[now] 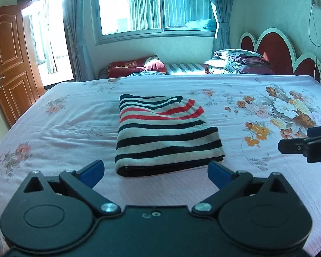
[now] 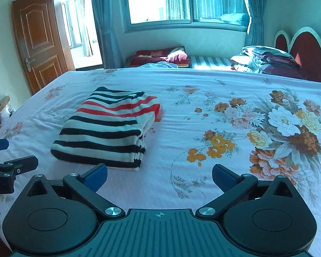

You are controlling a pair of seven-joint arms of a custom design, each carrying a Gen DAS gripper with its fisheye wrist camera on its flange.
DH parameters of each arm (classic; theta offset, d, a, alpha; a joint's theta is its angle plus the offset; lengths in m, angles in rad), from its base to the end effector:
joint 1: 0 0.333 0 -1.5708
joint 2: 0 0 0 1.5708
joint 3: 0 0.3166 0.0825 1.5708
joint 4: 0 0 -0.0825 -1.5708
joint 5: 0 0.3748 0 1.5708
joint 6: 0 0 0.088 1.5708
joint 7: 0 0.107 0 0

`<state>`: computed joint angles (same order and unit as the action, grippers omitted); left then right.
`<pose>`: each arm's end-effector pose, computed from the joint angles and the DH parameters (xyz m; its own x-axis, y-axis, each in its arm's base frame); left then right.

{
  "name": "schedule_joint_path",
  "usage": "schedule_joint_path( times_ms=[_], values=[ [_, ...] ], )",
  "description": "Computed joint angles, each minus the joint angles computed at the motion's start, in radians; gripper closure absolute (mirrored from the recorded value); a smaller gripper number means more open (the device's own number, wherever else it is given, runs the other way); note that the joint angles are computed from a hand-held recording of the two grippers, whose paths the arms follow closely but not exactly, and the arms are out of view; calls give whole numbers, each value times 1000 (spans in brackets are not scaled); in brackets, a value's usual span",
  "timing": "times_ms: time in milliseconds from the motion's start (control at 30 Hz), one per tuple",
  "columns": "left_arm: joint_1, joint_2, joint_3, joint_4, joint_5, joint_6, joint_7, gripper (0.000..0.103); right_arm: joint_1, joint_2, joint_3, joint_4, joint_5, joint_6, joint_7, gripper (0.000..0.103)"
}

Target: Fold small clothes

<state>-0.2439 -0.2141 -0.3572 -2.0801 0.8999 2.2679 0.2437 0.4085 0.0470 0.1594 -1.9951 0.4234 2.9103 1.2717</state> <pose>0.4364 -0.2914 0.5689 0.2832 -0.9554 -0.0841 -0.5988 -0.1076 -0.7936 0.5241 0.3026 0.5421 0.5318 -0.8326 -0.1549 -0.5993 -0.2408 -0.7635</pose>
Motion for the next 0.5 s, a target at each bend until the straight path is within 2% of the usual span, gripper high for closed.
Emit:
schedule_joint_path(
  times_ms=[100,267,500],
  values=[
    [-19,-14,-25,5,-8,-28,-25,0,4,-76,-6,-73,40,6,-41,0],
    [-60,-26,-71,24,-4,-116,-68,0,60,-212,-56,-198,138,24,-139,0],
    [-115,-46,-123,48,21,-210,-132,0,115,-391,-111,-357,113,41,-111,0]
  ],
)
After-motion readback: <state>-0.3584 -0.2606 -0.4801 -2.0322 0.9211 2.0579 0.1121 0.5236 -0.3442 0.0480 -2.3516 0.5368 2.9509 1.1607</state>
